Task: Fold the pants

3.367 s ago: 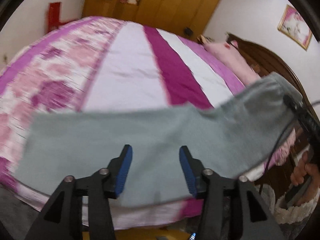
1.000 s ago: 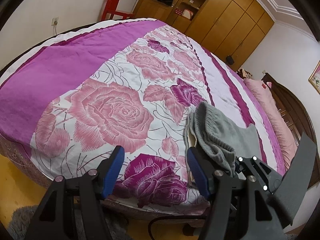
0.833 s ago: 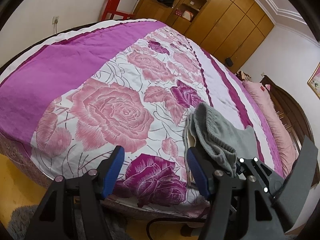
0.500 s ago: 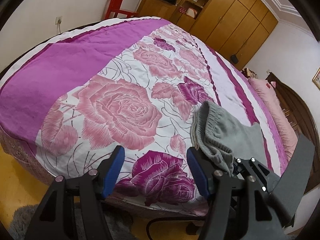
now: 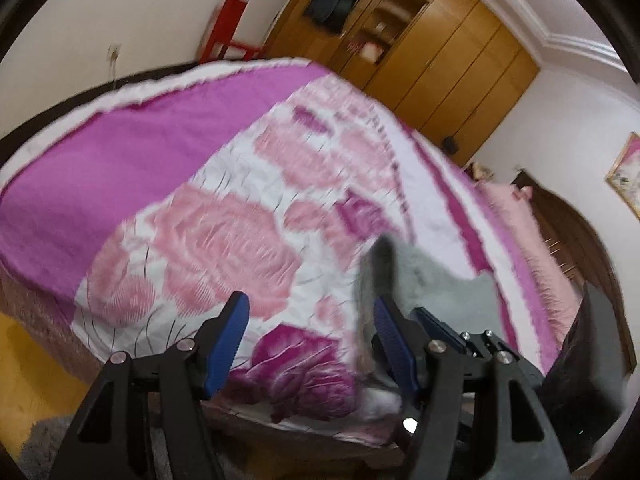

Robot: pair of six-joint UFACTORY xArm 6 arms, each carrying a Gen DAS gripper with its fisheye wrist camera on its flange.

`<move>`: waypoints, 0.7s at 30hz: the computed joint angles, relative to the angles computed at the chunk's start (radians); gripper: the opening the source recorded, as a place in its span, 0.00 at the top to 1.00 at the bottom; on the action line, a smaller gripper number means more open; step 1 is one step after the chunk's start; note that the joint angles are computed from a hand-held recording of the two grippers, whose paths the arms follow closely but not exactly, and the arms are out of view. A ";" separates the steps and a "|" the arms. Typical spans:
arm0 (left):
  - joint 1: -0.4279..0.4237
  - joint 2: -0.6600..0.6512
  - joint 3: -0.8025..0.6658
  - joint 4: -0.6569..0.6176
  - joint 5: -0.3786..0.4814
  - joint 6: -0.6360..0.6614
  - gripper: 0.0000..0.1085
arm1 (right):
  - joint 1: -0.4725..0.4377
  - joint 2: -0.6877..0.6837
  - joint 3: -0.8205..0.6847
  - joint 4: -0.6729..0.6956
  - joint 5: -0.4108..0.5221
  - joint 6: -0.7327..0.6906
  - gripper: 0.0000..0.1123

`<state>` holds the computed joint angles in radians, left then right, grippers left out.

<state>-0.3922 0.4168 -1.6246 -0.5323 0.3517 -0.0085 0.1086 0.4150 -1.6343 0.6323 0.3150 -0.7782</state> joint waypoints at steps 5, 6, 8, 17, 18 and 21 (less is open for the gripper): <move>-0.011 -0.004 -0.057 -0.002 0.015 0.026 0.37 | -0.080 -0.069 -0.023 0.307 0.175 -0.173 0.57; -0.013 0.006 -0.085 0.031 0.035 0.007 0.37 | -0.111 -0.083 -0.021 0.340 0.215 -0.171 0.56; -0.029 0.043 -0.174 0.115 0.093 -0.023 0.37 | -0.190 -0.103 -0.015 0.413 0.315 -0.186 0.56; -0.151 0.350 -0.663 0.155 0.368 0.042 0.62 | -0.527 -0.021 -0.047 0.592 0.679 -0.063 0.97; -0.160 0.392 -0.719 0.199 0.401 0.006 0.69 | -0.538 -0.017 -0.032 0.596 0.681 -0.063 0.98; -0.190 0.437 -0.730 0.385 0.399 -0.134 0.75 | -0.544 -0.026 0.021 0.586 0.675 -0.072 0.98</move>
